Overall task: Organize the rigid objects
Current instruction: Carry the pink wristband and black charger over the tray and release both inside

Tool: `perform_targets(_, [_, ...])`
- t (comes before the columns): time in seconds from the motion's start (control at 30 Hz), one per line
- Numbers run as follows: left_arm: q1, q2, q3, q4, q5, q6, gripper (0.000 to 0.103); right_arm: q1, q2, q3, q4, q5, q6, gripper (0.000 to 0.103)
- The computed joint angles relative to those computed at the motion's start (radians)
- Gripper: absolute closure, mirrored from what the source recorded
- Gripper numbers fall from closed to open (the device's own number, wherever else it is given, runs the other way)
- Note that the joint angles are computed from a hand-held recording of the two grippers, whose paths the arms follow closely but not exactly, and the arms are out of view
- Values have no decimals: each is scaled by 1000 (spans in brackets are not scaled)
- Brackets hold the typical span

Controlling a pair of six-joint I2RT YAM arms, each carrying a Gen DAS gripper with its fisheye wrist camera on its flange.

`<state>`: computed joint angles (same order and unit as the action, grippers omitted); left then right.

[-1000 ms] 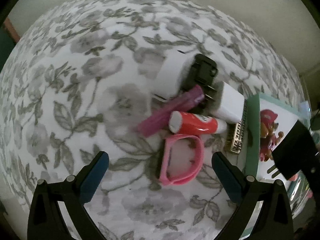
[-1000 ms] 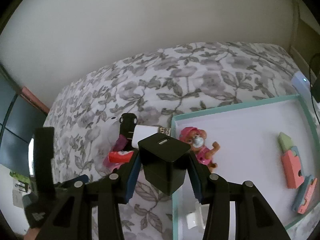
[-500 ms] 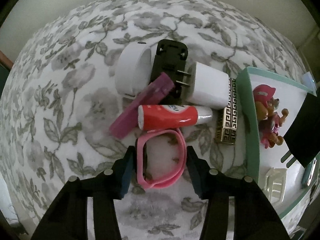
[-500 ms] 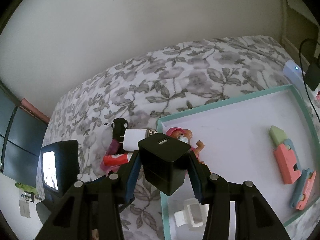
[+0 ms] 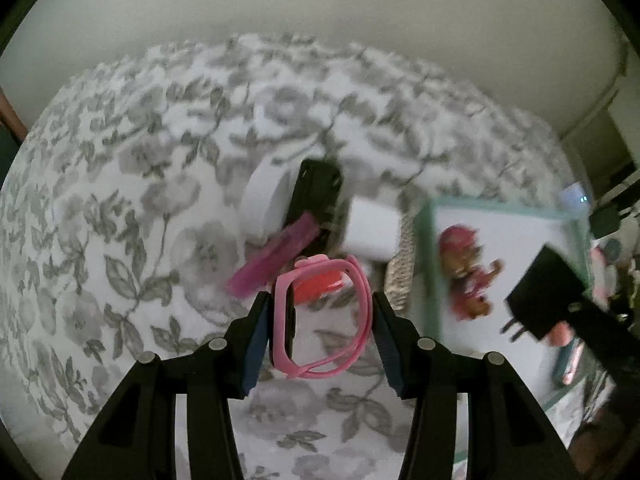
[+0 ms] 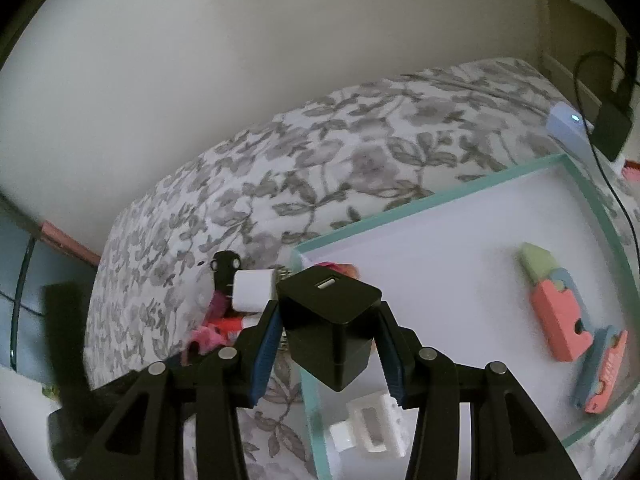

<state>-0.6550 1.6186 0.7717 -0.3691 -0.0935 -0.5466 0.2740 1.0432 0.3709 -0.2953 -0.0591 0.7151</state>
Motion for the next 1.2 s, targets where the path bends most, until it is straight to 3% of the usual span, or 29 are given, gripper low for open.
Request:
perform_targets(0.3, [-87, -152, 5, -46, -24, 20, 52, -235, -80, -38, -108, -77, -69, 54])
perform_targets(0.77, [-314, 34, 111, 15, -33, -50, 52, -659, -140, -63, -244, -166, -302, 54])
perform_targets(1.2, [-356, 167, 154, 54, -12, -58, 52, -685, -94, -79, -218, -201, -334, 54])
